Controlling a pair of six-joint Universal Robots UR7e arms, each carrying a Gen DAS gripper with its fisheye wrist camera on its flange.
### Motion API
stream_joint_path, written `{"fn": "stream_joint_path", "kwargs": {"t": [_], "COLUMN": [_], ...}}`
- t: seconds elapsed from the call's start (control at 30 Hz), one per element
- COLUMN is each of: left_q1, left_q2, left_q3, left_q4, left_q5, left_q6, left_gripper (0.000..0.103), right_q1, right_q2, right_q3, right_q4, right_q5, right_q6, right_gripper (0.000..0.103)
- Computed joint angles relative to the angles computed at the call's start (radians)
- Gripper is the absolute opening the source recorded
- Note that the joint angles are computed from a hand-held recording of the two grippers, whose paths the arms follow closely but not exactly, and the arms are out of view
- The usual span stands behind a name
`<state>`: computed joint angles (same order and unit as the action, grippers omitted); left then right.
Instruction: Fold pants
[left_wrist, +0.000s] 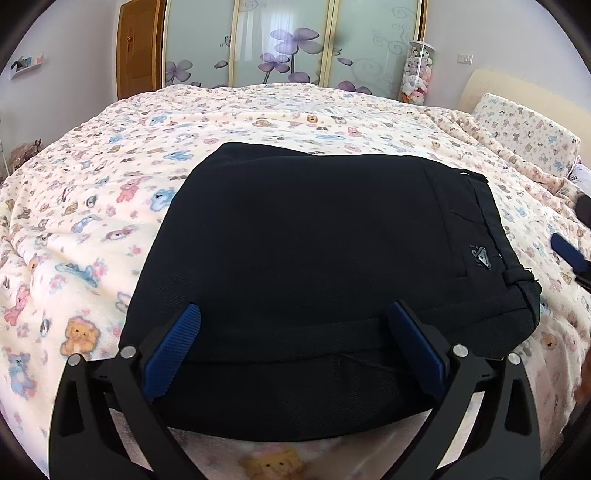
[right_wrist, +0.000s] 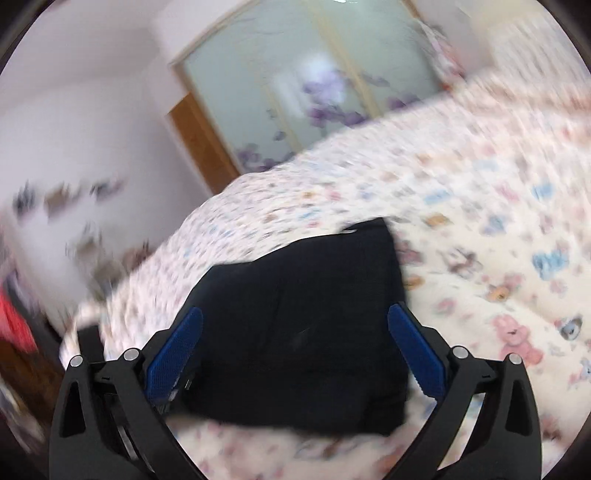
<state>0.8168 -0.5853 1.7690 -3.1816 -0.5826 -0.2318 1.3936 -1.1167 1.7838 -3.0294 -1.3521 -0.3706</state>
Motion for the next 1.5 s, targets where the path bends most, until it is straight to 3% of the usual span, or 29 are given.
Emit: {"fn": "stream_joint_path", "kwargs": {"t": [0.1, 0.23, 0.43, 0.5, 0.6, 0.67, 0.87, 0.97, 1.1, 1.2, 1.27, 1.37, 1.4, 1.5], "left_q1": [0.0, 0.0, 0.002, 0.001, 0.003, 0.003, 0.003, 0.003, 0.005, 0.007, 0.008, 0.005, 0.005, 0.004], "left_q2": [-0.001, 0.0, 0.0, 0.0, 0.0, 0.0, 0.0, 0.0, -0.001, 0.0, -0.001, 0.003, 0.004, 0.004], "left_q3": [0.0, 0.0, -0.001, -0.002, -0.001, -0.001, -0.001, -0.001, -0.002, -0.007, -0.007, -0.008, -0.008, -0.008], "left_q4": [0.001, 0.002, 0.005, 0.005, 0.004, 0.004, 0.003, 0.004, 0.006, 0.02, 0.023, 0.02, 0.019, 0.019], "left_q5": [-0.001, 0.001, 0.002, 0.003, 0.003, 0.003, 0.002, 0.003, 0.003, 0.012, 0.012, 0.015, 0.017, 0.016], "left_q6": [-0.001, -0.001, 0.0, 0.0, 0.002, 0.002, 0.003, 0.003, 0.0, -0.012, -0.016, -0.011, -0.008, -0.011], "left_gripper": [0.101, 0.101, 0.101, 0.101, 0.101, 0.101, 0.101, 0.101, 0.101, 0.101, 0.101, 0.101, 0.101, 0.101], "right_q1": [-0.044, -0.059, -0.033, -0.032, -0.039, -0.038, -0.064, -0.078, -0.099, -0.086, -0.078, -0.067, -0.07, -0.066], "right_q2": [0.043, 0.091, 0.143, 0.151, 0.157, 0.158, 0.188, 0.196, 0.177, 0.157, 0.16, 0.171, 0.175, 0.172], "right_q3": [-0.135, -0.251, -0.333, -0.341, -0.361, -0.361, -0.407, -0.422, -0.408, -0.389, -0.394, -0.403, -0.412, -0.409], "right_q4": [0.221, 0.419, 0.506, 0.519, 0.587, 0.598, 0.642, 0.674, 0.736, 0.754, 0.739, 0.697, 0.703, 0.69], "right_q5": [0.072, 0.12, -0.005, -0.014, 0.056, 0.058, 0.103, 0.159, 0.304, 0.345, 0.316, 0.189, 0.182, 0.131], "right_q6": [0.129, 0.136, 0.143, 0.143, 0.086, 0.06, 0.107, 0.096, 0.028, -0.054, -0.036, 0.039, 0.058, 0.086], "right_gripper": [0.099, 0.096, 0.091, 0.089, 0.086, 0.084, 0.067, 0.066, 0.066, 0.066, 0.066, 0.062, 0.057, 0.055]}}
